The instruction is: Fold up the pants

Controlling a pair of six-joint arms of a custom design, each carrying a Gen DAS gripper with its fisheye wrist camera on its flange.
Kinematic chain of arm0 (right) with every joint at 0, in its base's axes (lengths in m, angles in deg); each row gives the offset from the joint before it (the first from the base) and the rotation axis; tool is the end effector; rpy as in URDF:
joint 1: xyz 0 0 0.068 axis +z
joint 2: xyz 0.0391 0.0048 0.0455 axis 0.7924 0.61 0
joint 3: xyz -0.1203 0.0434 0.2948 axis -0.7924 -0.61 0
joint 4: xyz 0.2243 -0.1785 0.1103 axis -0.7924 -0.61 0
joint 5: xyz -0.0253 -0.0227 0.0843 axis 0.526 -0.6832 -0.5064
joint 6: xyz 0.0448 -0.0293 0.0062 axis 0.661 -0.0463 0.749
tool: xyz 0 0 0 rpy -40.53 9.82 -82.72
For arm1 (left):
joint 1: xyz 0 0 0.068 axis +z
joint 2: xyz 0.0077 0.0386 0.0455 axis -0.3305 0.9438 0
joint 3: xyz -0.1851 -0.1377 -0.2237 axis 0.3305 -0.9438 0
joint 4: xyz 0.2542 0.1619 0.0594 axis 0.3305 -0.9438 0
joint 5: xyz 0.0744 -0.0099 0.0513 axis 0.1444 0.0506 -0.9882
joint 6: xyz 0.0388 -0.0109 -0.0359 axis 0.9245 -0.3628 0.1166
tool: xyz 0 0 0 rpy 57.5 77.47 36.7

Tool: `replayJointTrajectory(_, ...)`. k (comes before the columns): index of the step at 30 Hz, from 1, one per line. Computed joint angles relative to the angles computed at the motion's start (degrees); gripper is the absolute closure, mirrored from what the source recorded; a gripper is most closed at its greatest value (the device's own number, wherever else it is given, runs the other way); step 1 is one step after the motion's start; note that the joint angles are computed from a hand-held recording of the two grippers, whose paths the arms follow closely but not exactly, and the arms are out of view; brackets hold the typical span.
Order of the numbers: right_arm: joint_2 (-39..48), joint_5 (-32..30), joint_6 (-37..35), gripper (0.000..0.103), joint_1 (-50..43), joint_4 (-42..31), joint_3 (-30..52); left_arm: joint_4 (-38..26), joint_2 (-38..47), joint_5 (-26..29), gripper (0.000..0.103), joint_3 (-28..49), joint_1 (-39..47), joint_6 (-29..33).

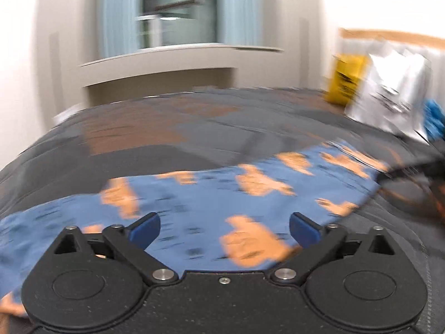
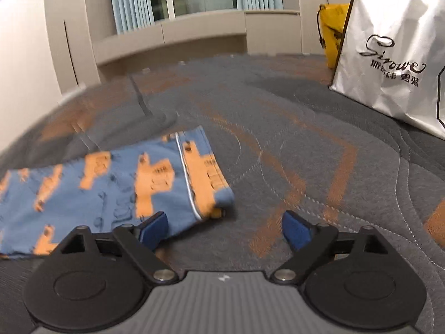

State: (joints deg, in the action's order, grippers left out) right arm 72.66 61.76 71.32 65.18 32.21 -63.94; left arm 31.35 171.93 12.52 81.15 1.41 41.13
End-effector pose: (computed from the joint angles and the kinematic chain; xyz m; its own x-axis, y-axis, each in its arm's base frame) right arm 0.2157 0.0295 -0.0405 -0.4466 0.4144 -0.7930 0.5526 0.8248 0.1198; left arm 0.3118 0.0874 -0.0022 -0.3150 0.3448 -0.8842 0.7008 0.7128 0.0283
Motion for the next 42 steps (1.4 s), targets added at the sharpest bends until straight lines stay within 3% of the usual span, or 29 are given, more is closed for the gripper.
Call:
replayJointTrajectory(4,-4.8,6.7,2.4,0.002,4.0,-10.4,1.6,2.1,-0.1,-1.2,0.001,3.8,7.6,-5.9)
replayJointTrajectory(7,-6.5,9.7,4.7,0.0,8.0,-11.0,2.0,5.5,1.9,-3.4,0.001,7.8,12.9,-10.3)
replayJointTrajectory(10,-8.5,8.8,2.5,0.0,10.9,-10.1,4.0,5.0,5.3,-6.7,0.001,14.3,16.2,-14.9)
replayJointTrajectory(13,-10.3,4.1,-3.6,0.0,12.7,-12.0,9.7,1.0,8.9,-9.6,0.001,21.8,17.6,-18.6)
replayJointTrajectory(15,-10.8,0.0,-7.9,0.0,13.5,-15.4,15.3,-3.7,11.5,-9.1,0.002,27.9,18.0,-20.3)
replayJointTrajectory(19,-8.7,-7.3,-15.7,0.0,14.8,-23.0,27.9,-24.0,16.7,-5.4,0.015,43.3,17.7,-20.2)
replayJointTrajectory(21,-7.1,-10.4,-19.2,0.0,15.1,-26.0,33.5,-34.3,19.7,-4.2,0.028,50.9,17.2,-19.5)
replayJointTrajectory(23,-5.1,-13.6,-22.5,0.002,14.7,-29.2,39.2,-38.7,21.8,-3.3,0.041,55.0,16.6,-19.5)
replayJointTrajectory(24,-4.2,-15.2,-23.9,0.004,14.3,-31.5,42.3,-38.8,22.2,-3.1,0.047,55.6,16.2,-19.2)
replayJointTrajectory(25,-3.3,-16.9,-24.8,0.011,13.8,-34.0,45.4,-39.2,22.7,-2.9,0.066,56.1,15.9,-18.7)
replayJointTrajectory(26,-2.5,-18.2,-25.1,0.017,13.3,-36.4,48.2,-40.3,23.3,-2.8,0.07,57.0,15.6,-18.6)
replayJointTrajectory(31,2.1,-25.6,-26.0,0.043,10.9,-49.2,62.2,-32.5,22.3,-2.4,0.092,52.5,15.8,-22.7)
replayJointTrajectory(33,4.2,-28.1,-26.8,0.058,10.5,-55.1,67.8,-31.3,21.6,-1.5,0.093,51.4,16.5,-23.2)
replayJointTrajectory(34,5.4,-29.1,-27.5,0.077,10.4,-59.3,71.0,-31.3,21.1,-1.0,0.093,51.0,17.0,-22.9)
replayJointTrajectory(35,6.3,-28.7,-27.7,0.089,10.5,-62.0,73.2,-30.7,20.5,-0.6,0.094,50.1,17.4,-22.7)
replayJointTrajectory(38,6.5,-27.7,-28.0,0.096,10.7,-60.5,72.9,-26.1,18.0,1.2,0.094,46.4,18.7,-23.0)
replayJointTrajectory(42,5.2,-27.1,-26.6,0.096,10.5,-55.1,69.2,-25.5,17.4,-1.0,0.094,45.5,18.2,-22.2)
